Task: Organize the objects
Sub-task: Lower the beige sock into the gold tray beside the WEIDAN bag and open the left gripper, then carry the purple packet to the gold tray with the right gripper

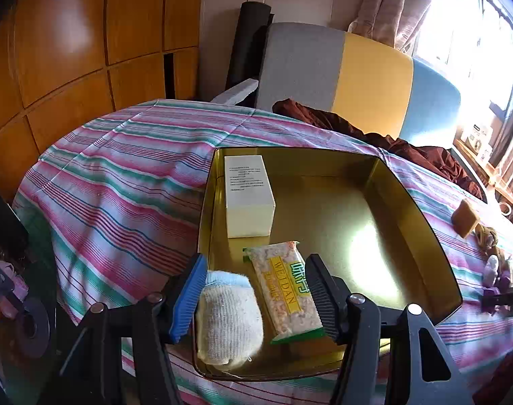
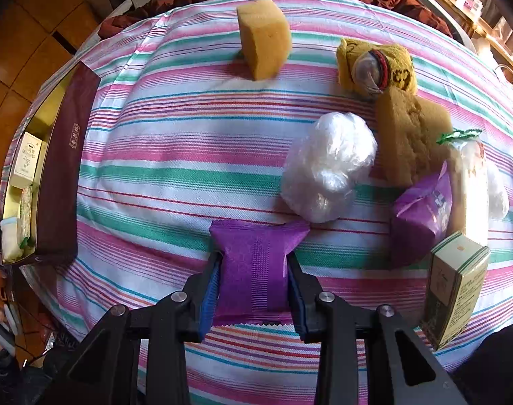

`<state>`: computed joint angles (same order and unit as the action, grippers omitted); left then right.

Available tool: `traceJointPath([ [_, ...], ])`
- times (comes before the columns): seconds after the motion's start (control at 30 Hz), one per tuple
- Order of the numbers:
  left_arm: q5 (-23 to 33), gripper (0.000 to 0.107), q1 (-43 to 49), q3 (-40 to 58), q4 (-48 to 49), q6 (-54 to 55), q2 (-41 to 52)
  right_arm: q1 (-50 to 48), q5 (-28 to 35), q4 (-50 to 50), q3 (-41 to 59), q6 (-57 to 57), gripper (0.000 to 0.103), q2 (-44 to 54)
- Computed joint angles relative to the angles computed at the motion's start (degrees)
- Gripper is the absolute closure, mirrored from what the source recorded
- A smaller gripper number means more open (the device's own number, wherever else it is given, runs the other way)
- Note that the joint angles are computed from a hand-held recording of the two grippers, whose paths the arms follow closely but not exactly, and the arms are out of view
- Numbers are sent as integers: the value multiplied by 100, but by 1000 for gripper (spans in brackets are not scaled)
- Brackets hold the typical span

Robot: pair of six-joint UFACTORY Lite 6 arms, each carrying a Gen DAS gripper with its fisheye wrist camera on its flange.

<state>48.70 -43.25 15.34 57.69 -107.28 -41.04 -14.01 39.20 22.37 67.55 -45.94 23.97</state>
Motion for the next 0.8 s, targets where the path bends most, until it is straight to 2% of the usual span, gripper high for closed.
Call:
traceJointPath([
  [0.1,129,43,-191,100,1,-64,46,244,-308,-101,-91,129,67,-45],
  [0.33,98,43,-387,154,-36,-256,191,107,-492,28,-328,-106,67,-313],
  [0.53,178,39,-436,122,-49,-253,72,100,-466,913,-832,-711,67,-1246],
  [0.6,186,37,-388,51,-90,-234,-80,337,-365,1207,-937,-767,67,-1605],
  [0.8,354,35,-142,-208,-305,7,-701,1917,-399,1929,-984,-756,67,-2197],
])
